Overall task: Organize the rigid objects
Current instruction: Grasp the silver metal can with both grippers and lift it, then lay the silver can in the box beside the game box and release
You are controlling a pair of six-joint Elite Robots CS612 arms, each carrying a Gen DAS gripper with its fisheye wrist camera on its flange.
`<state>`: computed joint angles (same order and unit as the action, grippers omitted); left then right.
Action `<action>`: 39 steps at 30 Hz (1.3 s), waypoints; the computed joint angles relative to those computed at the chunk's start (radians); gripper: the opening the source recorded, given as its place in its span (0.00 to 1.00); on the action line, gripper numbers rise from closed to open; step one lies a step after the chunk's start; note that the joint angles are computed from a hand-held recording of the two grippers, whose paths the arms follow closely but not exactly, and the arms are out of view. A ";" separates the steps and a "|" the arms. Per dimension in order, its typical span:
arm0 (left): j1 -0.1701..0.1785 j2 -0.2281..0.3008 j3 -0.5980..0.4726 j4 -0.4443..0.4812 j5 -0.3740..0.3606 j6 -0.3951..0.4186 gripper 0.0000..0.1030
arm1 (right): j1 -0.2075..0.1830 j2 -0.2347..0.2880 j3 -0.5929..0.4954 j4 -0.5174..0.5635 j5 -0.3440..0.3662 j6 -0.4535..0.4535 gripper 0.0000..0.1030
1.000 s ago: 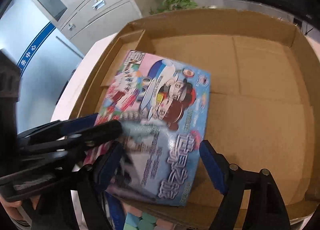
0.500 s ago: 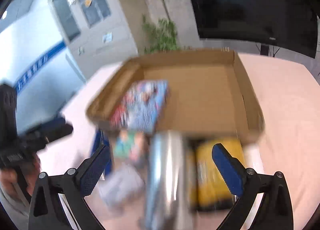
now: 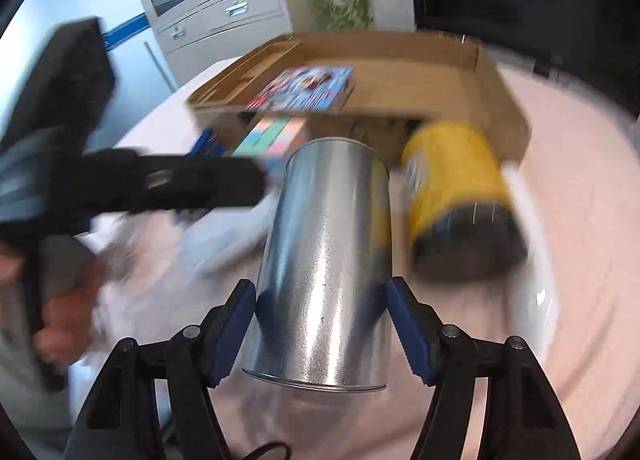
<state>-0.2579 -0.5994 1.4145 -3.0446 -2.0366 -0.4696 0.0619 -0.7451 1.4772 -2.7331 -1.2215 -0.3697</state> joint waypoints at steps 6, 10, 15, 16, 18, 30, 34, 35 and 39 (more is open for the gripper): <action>-0.018 -0.012 0.039 0.067 -0.011 -0.008 0.96 | -0.049 0.000 -0.013 0.239 0.194 0.049 0.80; -0.009 0.015 0.003 0.109 -0.074 -0.035 0.91 | -0.037 0.046 -0.091 0.365 0.224 0.009 0.83; -0.016 -0.008 0.019 0.083 -0.006 -0.009 0.85 | 0.005 0.056 -0.109 0.343 0.146 -0.004 0.84; -0.017 -0.020 0.023 0.071 0.016 0.004 0.84 | 0.009 0.062 -0.123 0.341 0.151 0.001 0.84; -0.024 -0.042 0.012 0.043 0.083 0.056 0.84 | 0.009 0.055 -0.139 0.315 0.181 0.012 0.84; 0.038 0.186 -0.606 0.428 0.067 0.209 0.83 | 0.024 0.287 -0.716 0.434 0.194 0.117 0.84; 0.064 0.310 -0.769 0.538 -0.043 0.104 0.84 | 0.024 0.431 -0.953 0.622 0.176 0.156 0.86; 0.072 0.343 -0.812 0.553 -0.086 0.066 0.84 | 0.022 0.452 -0.978 0.630 0.194 0.178 0.88; 0.080 0.390 -0.887 0.583 -0.125 0.025 0.84 | 0.022 0.514 -1.085 0.678 0.195 0.228 0.91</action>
